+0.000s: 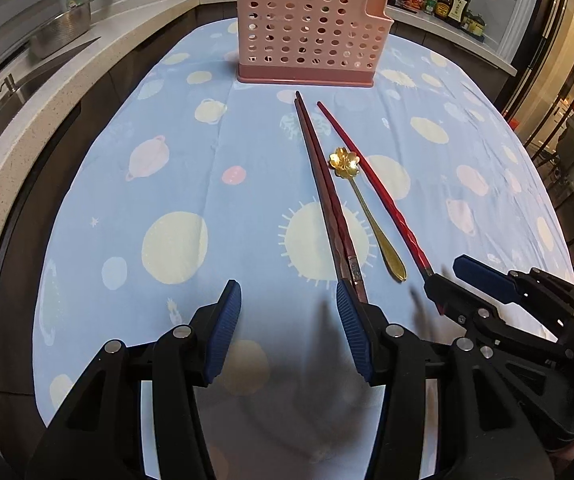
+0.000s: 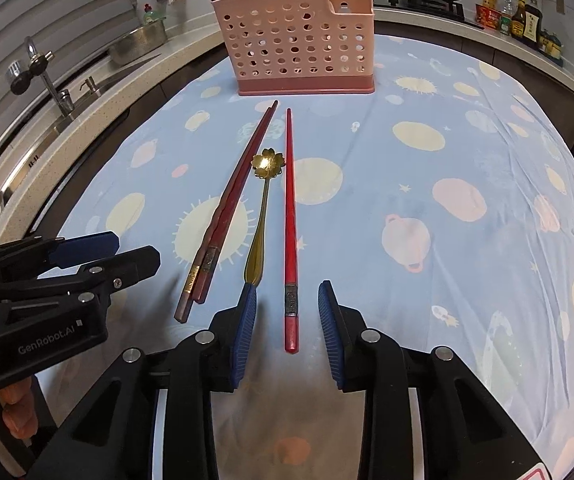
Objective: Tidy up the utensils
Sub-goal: 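Move both open tools back down toward the remaining chopsticks, then grasp a brown chopstick with the left tool while the right tool grasps a red chopstick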
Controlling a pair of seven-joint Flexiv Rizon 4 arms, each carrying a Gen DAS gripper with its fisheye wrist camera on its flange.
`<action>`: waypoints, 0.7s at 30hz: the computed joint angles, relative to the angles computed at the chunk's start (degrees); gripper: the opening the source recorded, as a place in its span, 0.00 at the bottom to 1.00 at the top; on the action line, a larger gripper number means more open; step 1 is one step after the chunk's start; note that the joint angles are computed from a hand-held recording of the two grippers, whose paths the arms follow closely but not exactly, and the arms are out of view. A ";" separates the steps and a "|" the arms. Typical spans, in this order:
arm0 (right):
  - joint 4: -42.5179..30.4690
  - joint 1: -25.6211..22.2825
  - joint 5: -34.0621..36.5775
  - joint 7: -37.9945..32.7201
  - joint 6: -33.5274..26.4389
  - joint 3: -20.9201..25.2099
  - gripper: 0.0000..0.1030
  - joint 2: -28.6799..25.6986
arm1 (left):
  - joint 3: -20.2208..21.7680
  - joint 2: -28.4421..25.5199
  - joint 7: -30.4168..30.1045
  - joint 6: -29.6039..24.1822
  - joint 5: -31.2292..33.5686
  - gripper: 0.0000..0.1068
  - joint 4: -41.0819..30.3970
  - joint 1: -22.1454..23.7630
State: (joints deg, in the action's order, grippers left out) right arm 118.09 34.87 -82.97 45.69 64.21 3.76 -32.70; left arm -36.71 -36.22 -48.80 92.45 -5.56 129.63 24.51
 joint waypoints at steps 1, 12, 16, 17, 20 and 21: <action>-0.15 -0.08 0.24 -0.51 0.13 0.04 0.23 -0.25 | 0.19 0.02 0.03 0.05 0.10 0.44 0.09 -0.15; 0.76 1.46 6.01 -6.87 -0.93 -0.40 0.07 -0.46 | 2.94 -0.57 -2.46 3.18 2.62 0.44 0.35 -2.06; 2.35 1.68 6.41 -5.16 -1.42 -0.36 0.07 0.69 | 2.37 -0.73 -2.74 3.07 3.49 0.44 0.40 -1.67; 2.81 1.56 6.20 -4.40 -1.21 -0.33 0.07 0.98 | 2.16 -0.84 -2.73 2.92 3.62 0.44 0.39 -1.53; 4.13 1.07 5.56 -2.59 -0.81 -0.11 0.07 1.92 | 1.08 -1.20 -2.59 2.65 3.94 0.47 0.75 -0.68; 4.51 0.92 5.08 -1.79 -0.70 -0.07 0.07 2.27 | 0.57 -1.34 -2.47 2.67 4.11 0.51 0.98 -0.22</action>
State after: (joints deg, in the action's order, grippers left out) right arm 122.59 35.79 -77.88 43.90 63.51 3.69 -30.43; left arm -36.14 -37.56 -51.27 95.12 -1.45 130.61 24.29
